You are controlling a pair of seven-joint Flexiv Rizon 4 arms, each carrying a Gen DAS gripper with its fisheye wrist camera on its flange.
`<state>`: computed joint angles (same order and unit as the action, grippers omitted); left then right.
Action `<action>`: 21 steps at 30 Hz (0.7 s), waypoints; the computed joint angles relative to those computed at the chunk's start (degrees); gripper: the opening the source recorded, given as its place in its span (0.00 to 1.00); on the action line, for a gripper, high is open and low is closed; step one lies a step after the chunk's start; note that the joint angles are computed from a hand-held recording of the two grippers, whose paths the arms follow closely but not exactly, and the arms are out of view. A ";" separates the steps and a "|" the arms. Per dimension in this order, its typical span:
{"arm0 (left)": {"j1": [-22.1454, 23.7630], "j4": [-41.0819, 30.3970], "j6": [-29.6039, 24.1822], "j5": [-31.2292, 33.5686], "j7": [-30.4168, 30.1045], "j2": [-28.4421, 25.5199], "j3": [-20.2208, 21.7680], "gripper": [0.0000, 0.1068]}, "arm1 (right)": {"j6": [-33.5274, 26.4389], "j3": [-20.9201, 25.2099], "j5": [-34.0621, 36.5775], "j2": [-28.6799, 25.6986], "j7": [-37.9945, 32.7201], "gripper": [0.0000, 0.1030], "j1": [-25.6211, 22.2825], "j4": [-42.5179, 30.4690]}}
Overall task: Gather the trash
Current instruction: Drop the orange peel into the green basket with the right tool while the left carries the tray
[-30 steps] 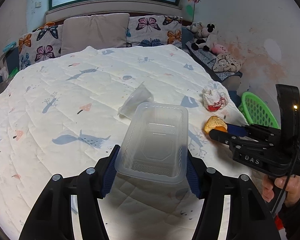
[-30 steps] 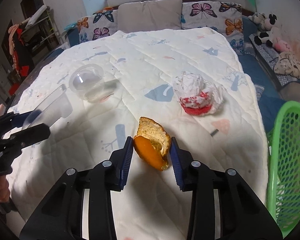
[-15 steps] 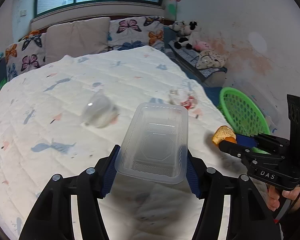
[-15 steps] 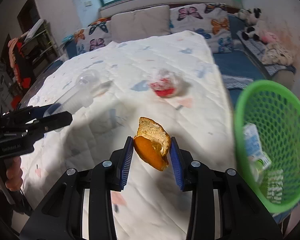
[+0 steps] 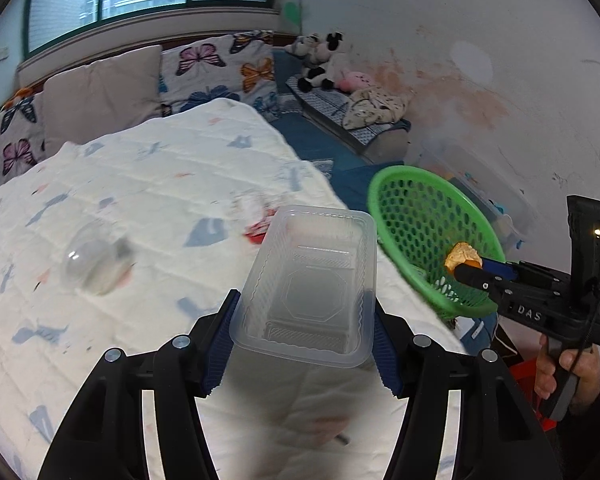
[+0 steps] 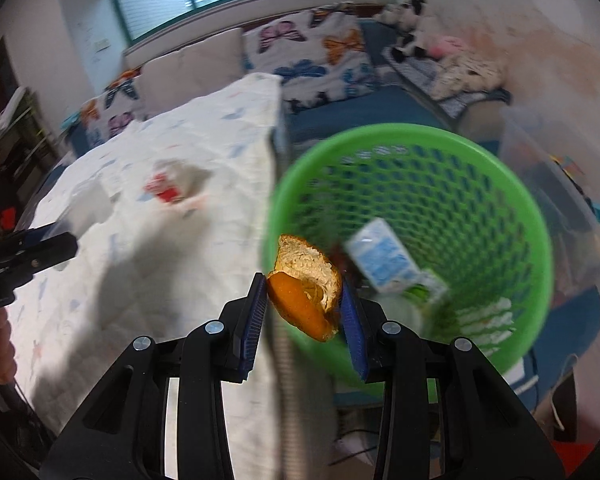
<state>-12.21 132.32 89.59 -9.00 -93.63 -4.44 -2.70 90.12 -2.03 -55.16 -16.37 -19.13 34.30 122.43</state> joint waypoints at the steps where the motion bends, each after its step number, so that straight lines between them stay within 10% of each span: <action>1: -0.14 -0.67 -0.35 0.23 -0.15 -0.42 -0.12 0.54 | -0.02 -0.35 0.08 0.20 0.19 0.37 -0.43 0.43; 21: -6.41 -16.81 -9.32 10.47 -7.36 -10.11 0.85 0.55 | 7.39 -13.02 0.64 0.88 1.45 0.53 3.36 5.54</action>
